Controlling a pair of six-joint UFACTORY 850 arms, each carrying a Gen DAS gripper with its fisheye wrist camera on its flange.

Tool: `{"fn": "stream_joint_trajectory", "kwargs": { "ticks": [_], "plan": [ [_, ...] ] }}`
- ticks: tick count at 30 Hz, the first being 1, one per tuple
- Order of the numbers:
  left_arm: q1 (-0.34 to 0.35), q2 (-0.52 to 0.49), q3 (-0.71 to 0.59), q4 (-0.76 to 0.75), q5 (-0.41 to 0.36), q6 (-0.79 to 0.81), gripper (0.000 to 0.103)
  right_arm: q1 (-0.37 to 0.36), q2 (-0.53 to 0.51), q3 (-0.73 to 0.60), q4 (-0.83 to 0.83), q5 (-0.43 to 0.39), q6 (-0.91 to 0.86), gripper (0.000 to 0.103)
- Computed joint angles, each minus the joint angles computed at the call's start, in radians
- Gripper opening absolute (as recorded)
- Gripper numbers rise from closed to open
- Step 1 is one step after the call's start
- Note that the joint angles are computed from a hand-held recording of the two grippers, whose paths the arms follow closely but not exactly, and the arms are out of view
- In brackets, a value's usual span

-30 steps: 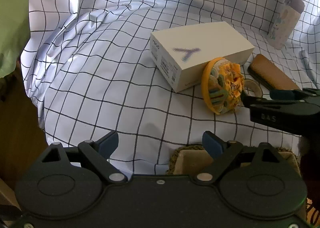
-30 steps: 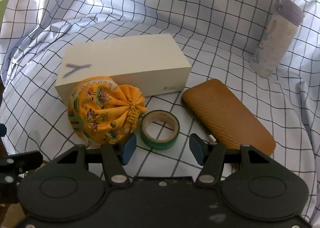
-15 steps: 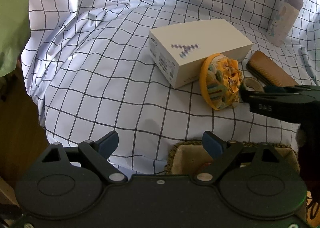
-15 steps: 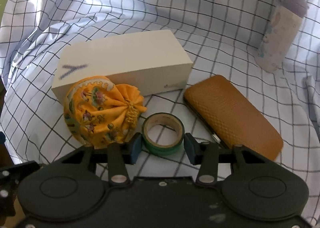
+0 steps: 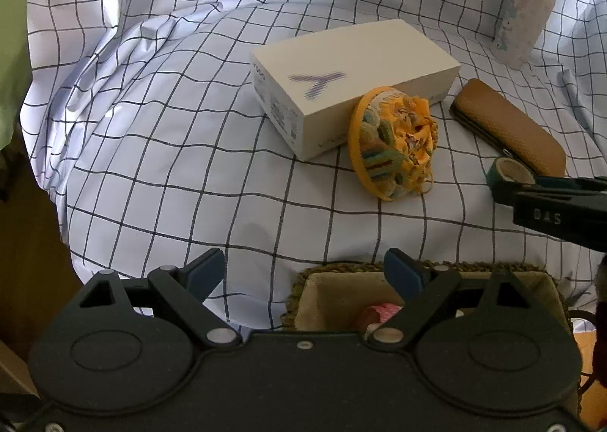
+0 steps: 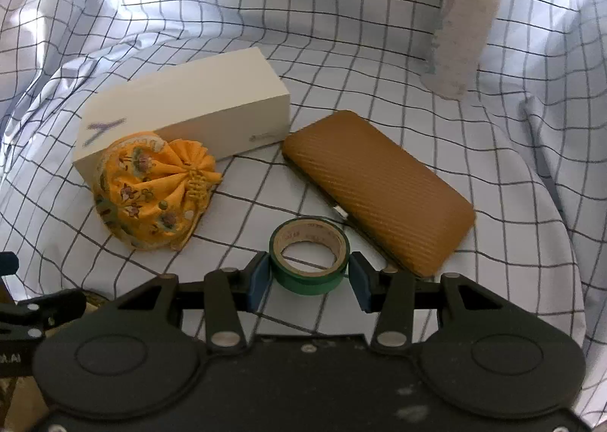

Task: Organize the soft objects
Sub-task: 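Grasp the orange embroidered pouch with the left gripper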

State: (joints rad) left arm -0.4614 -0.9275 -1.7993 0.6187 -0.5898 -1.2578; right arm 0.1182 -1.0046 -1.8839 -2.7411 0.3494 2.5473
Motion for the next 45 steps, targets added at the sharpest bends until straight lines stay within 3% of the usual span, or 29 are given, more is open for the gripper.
{"fn": "stream_joint_trajectory", "kwargs": {
  "ticks": [11,17,20,24,30,41,45],
  "plan": [
    [-0.001,-0.021,-0.063,0.036,-0.004,-0.008,0.088,-0.034,0.042,0.056,0.137,-0.026,-0.084,0.045],
    [0.007,-0.037,-0.105,0.196,-0.054,-0.225,0.088,-0.054,0.061,0.082,0.247,-0.032,-0.171,0.044],
    [0.012,-0.063,-0.138,0.247,-0.133,-0.3,0.088,-0.06,0.061,0.084,0.286,-0.032,-0.206,0.043],
    [0.027,-0.117,-0.203,0.187,-0.182,-0.253,0.088,-0.061,0.055,0.076,0.305,-0.023,-0.222,0.043],
    [0.021,-0.153,-0.253,0.127,-0.179,-0.159,0.087,-0.067,0.063,0.089,0.337,-0.013,-0.259,0.043],
    [-0.011,-0.192,-0.32,0.042,-0.098,0.071,0.087,-0.073,0.082,0.119,0.347,-0.004,-0.287,0.045],
    [-0.013,-0.198,-0.328,0.012,-0.104,0.12,0.087,-0.066,0.07,0.113,0.218,-0.012,-0.181,0.046]
  ]
}}
